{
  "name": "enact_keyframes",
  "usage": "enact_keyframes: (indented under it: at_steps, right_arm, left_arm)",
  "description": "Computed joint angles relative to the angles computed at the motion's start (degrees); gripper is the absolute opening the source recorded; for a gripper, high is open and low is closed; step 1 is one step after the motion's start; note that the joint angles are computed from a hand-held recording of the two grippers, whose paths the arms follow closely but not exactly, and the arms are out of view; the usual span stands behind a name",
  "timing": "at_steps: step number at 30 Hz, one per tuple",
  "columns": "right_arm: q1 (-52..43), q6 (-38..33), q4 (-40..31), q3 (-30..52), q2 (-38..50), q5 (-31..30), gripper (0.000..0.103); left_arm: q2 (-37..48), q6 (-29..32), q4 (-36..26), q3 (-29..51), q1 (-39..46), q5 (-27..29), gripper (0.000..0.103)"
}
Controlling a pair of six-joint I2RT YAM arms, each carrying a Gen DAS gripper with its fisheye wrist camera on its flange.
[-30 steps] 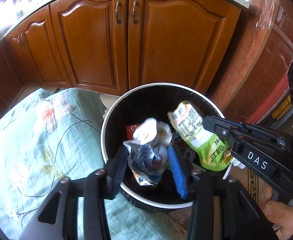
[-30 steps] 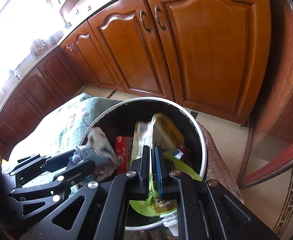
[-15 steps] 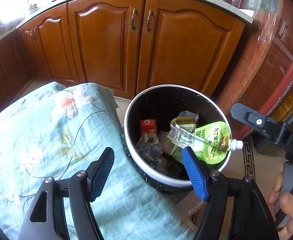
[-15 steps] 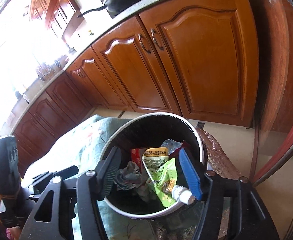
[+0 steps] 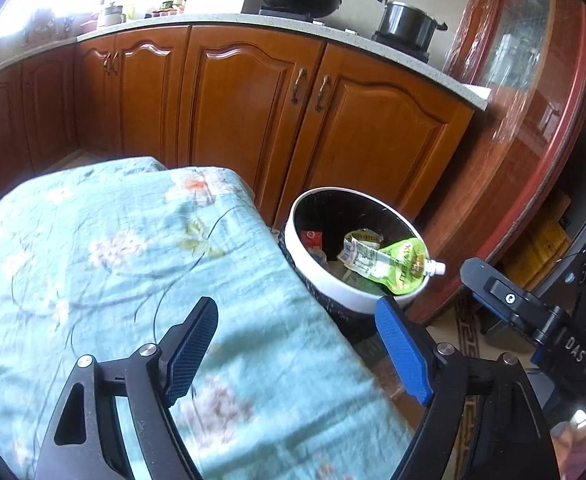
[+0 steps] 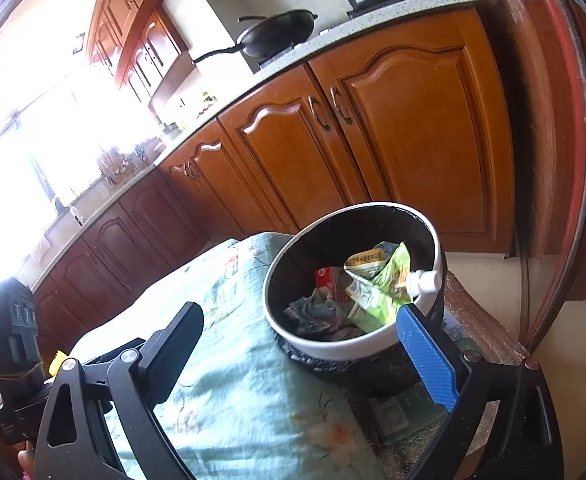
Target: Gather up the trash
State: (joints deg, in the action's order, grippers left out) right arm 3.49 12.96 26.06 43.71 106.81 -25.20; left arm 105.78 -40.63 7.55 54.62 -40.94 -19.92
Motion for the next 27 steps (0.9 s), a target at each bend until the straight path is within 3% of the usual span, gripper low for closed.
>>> enact_keyframes:
  at_steps: [3,8,12,15,18,20,27]
  right_arm:
    - [1.8,1.1,3.5,-4.6,-2.5,2.1,0.099]
    - [4.6,1.4,5.7,-9.9,-7.1,5.8,0.099]
    - [7.1,-0.1,5.5,-12.8,-12.0,9.9,0.101]
    - [9.7,-1.9,7.6,-16.4,-17.1,14.3,0.103]
    - [13.5,-3.7,14.6,-21.8,-20.6,21.0,0.103]
    - [16.1,-4.8,19.6,-23.9,-19.7,25.4,0.103]
    - [19.7,-6.6,31.3,-26.5,-12.2,28.4,0.103]
  left_arm:
    - [-4.2,-1.9,2.3,-6.1,-1.5,-0.5,0.083]
    - [-10.6,-4.0,1.8,-12.4,-5.0,-7.1,0.083]
    - [-16.0,-6.2,-0.8,-15.7,-9.5,-16.4,0.084]
    - [-19.5,-9.4,-2.8,-18.2,-14.4,-25.7,0.099]
    - [-19.3,-14.9,-6.5,-19.0,-20.4,-36.3,0.102]
    - [-17.3,-20.8,-13.0,-17.6,-24.0,-41.4,0.102]
    - [-11.4,-33.8,-25.2,-13.8,-29.9,-47.0,0.102]
